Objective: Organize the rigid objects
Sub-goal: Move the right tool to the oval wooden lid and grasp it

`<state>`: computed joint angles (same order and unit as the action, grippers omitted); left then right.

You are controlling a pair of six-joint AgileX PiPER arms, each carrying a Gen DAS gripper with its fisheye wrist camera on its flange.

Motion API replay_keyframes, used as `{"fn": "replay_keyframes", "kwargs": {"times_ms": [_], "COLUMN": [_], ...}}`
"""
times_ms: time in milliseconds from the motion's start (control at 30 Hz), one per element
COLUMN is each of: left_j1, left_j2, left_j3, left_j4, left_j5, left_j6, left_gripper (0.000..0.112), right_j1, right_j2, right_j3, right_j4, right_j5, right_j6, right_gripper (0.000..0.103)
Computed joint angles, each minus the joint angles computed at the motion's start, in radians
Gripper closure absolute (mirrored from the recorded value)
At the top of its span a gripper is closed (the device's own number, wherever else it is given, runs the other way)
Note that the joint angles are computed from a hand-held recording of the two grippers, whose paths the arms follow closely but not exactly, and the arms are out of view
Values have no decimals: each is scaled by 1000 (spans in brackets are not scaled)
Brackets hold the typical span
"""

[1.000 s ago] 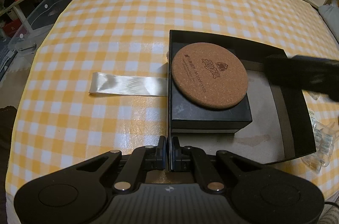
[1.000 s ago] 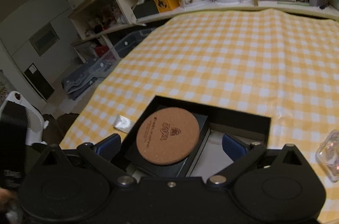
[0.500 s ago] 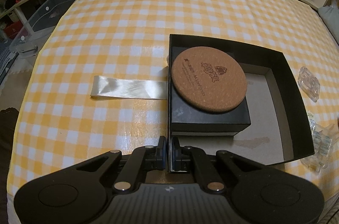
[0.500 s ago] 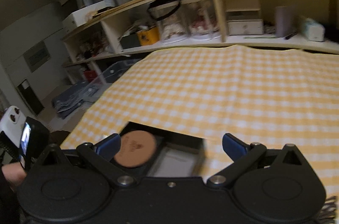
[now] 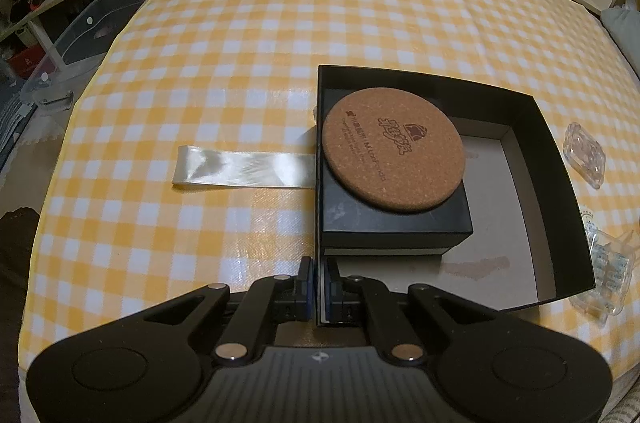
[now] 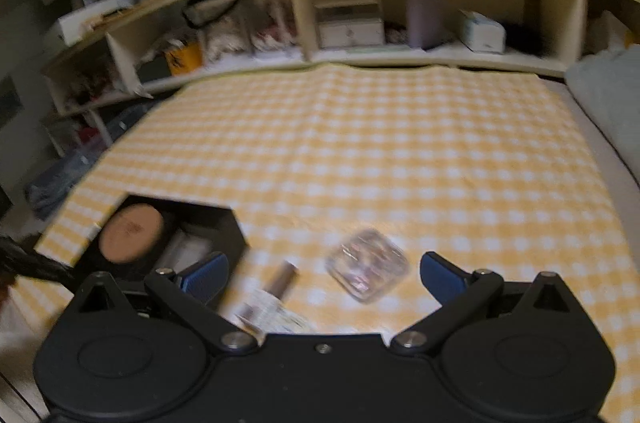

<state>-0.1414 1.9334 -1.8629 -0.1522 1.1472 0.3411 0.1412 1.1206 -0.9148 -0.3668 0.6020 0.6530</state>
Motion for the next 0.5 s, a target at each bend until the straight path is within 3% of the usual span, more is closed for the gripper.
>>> {"fn": "replay_keyframes", "kwargs": {"times_ms": [233, 367, 500], "left_j1": [-4, -7, -8], "left_j2": [-4, -4, -4], "left_j3": [-2, -1, 0], "left_j4": [7, 9, 10], "left_j5": [3, 2, 1], "left_j6": [1, -1, -3], "left_gripper": [107, 107, 107], "right_j1": [-80, -71, -80], "right_j2": [-8, 58, 107], "right_j3": [72, 64, 64], "right_j4": [119, 111, 114], "right_j5": [66, 135, 144], "right_j6": [-174, -169, -166], "right_gripper": [0, 0, 0]}}
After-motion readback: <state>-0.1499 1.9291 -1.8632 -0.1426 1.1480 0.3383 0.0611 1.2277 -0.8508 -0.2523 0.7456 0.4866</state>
